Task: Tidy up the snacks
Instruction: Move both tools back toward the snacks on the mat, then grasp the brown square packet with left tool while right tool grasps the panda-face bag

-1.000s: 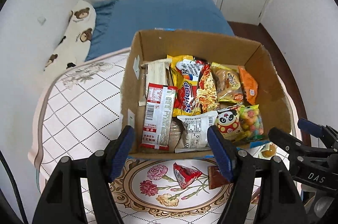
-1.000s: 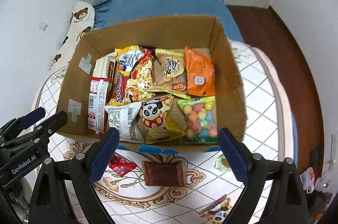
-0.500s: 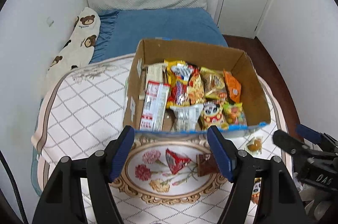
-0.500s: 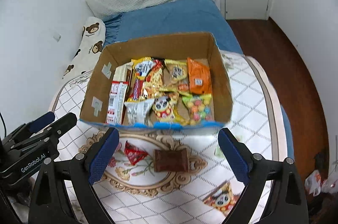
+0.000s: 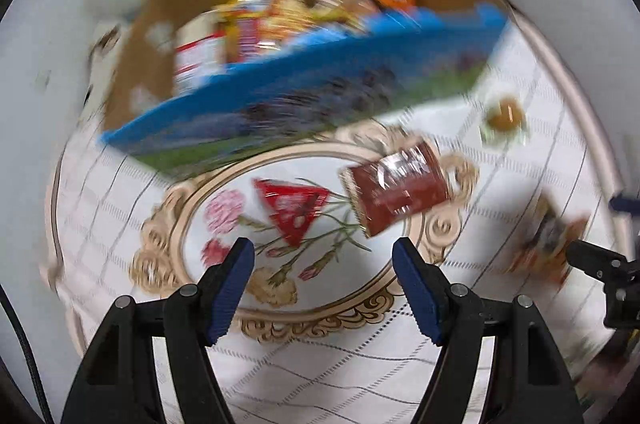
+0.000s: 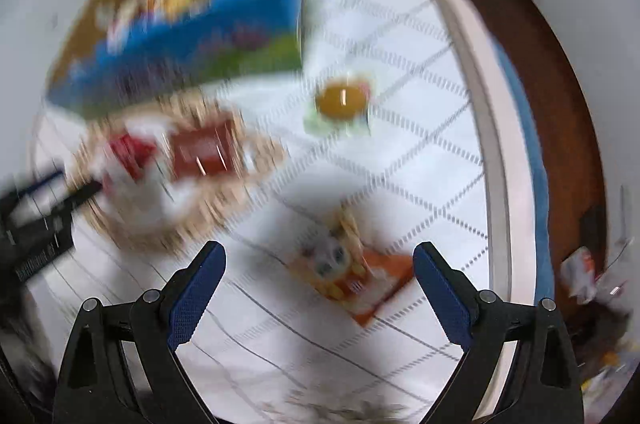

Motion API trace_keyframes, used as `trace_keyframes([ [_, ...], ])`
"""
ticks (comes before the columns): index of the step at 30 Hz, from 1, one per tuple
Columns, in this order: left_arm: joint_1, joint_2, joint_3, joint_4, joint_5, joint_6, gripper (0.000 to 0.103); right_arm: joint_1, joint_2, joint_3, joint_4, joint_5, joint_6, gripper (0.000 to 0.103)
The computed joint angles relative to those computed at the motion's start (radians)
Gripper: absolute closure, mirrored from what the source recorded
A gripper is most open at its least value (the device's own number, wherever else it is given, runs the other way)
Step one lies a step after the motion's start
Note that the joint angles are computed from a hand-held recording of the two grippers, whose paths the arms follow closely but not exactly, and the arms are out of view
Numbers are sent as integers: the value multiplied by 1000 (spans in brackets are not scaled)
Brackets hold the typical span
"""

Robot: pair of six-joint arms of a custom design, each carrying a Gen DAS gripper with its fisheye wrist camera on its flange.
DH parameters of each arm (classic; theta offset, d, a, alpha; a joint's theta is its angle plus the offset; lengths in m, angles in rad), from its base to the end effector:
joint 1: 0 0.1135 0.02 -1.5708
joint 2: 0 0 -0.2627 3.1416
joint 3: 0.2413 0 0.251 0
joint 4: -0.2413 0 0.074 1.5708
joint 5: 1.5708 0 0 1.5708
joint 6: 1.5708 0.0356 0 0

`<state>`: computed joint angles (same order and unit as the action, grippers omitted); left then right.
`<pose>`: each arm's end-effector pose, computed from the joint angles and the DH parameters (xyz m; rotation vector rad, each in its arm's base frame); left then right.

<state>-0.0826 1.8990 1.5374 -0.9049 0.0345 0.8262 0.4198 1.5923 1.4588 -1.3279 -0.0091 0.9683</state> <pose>0.3853 -0.0331 0.2275 1.2549 2.5517 0.1127 0.2621 0.1173 0.2942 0.8283 2.9469 0.1179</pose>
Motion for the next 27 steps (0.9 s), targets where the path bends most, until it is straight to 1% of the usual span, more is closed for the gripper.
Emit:
trace_keyframes([
  [2, -42, -26, -112, 121, -44, 97, 33, 22, 10, -60, 22, -25, -42, 6],
  [3, -67, -42, -175, 199, -68, 161, 33, 27, 14, -79, 34, -31, -56, 6],
  [6, -125, -62, -299, 375, -101, 334, 33, 40, 5, -142, 73, -46, -82, 6],
  [8, -161, -61, -349, 458, -108, 443, 33, 39, -8, -171, 89, -53, -92, 6],
  [9, -174, -58, -363, 484, -112, 477, 33, 35, -14, -181, 93, -57, -97, 6],
  [12, -221, -29, -370, 513, -125, 572, 33, 23, -39, -222, 109, -62, -107, 6],
  [17, -283, 48, -298, 415, -154, 610, 33, -10, -73, -263, 123, -78, -126, 6],
  [18, -294, 55, -296, 406, -156, 621, 33, -17, -76, -265, 124, -81, -131, 6],
  [20, -306, 58, -322, 439, -167, 645, 33, -30, -71, -259, 123, -86, -144, 6],
  [21, -309, 61, -327, 442, -166, 647, 37, -35, -72, -261, 124, -87, -151, 6],
  [23, -306, 81, -291, 386, -153, 629, 46, -51, -64, -259, 126, -92, -171, 6],
  [27, -272, 70, -273, 324, -132, 562, 47, -67, -49, -252, 126, -105, -214, 6],
])
